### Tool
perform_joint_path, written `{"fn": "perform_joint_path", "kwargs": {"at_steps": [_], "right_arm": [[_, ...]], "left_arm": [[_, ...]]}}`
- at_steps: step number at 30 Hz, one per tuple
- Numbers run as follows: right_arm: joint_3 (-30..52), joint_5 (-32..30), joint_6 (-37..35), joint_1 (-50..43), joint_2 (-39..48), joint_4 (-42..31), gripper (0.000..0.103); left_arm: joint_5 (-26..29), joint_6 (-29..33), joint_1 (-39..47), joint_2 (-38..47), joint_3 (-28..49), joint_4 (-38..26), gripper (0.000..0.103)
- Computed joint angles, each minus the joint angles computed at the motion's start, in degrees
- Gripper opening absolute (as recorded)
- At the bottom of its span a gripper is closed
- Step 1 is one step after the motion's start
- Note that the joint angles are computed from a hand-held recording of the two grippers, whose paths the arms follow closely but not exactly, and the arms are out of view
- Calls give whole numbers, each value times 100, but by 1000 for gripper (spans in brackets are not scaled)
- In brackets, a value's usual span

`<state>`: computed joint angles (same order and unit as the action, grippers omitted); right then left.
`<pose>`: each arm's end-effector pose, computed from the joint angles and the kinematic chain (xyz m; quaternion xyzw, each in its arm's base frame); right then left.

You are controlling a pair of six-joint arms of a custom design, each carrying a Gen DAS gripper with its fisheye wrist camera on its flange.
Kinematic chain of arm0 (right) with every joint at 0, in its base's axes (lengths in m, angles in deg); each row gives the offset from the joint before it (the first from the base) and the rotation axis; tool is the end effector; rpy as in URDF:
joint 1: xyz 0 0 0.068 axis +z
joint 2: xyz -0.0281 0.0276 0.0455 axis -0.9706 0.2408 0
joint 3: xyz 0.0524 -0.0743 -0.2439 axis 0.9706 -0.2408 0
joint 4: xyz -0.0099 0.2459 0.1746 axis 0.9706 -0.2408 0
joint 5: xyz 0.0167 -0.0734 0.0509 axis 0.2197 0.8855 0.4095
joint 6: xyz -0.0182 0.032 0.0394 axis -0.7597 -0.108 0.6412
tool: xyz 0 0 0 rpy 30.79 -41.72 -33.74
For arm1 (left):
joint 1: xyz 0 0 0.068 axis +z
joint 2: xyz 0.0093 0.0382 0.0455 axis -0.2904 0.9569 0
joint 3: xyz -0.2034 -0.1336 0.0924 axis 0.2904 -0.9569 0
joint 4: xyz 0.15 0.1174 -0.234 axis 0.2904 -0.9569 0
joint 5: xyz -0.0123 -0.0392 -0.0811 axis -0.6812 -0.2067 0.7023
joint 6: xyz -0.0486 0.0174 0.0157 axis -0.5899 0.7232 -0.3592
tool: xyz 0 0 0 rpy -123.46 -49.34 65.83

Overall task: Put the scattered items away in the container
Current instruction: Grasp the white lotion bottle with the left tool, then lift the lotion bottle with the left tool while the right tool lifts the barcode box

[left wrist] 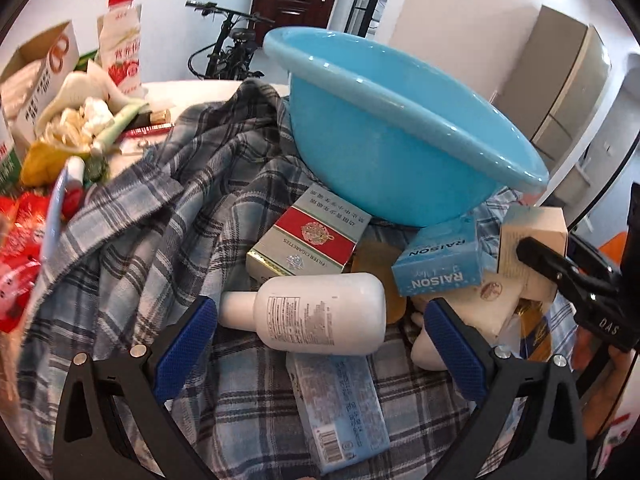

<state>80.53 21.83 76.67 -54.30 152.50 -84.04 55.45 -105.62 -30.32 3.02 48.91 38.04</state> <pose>0.2536 0.1167 0.1156 -0.3314 0.8343 0.2228 0.3801 0.1492 -0.0330 0.0980 -0.1382 0.9310 -0.0886 0.3261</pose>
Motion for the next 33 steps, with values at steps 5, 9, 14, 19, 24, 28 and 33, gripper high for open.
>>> {"fn": "perform_joint_path", "kwargs": {"at_steps": [5, 9, 14, 19, 24, 28, 33], "right_arm": [[-4, -15, -11, 6, -15, -5, 63], [-24, 13, 9, 37, -28, 9, 63], [-63, 18, 32, 71, -72, 24, 63], [-137, -56, 51, 58, -195, 62, 63], [-171, -145, 16, -2, -338, 10, 63], [-221, -263, 29, -113, -610, -123, 63], [-454, -433, 110, -312, -1476, -558, 63]], "left_arm": [[-114, -88, -85, 342, -24, 189, 65], [-1, -77, -93, -220, -113, -191, 65], [-504, -342, -602, -1094, -76, -987, 65], [-1035, -552, -1046, -1658, 98, -1663, 65], [-1632, -839, -1596, -1748, 388, -2054, 65], [-2043, -1074, -2065, -1820, 688, -2358, 65], [-2608, -1166, -2561, -1589, 1123, -2404, 65]]}}
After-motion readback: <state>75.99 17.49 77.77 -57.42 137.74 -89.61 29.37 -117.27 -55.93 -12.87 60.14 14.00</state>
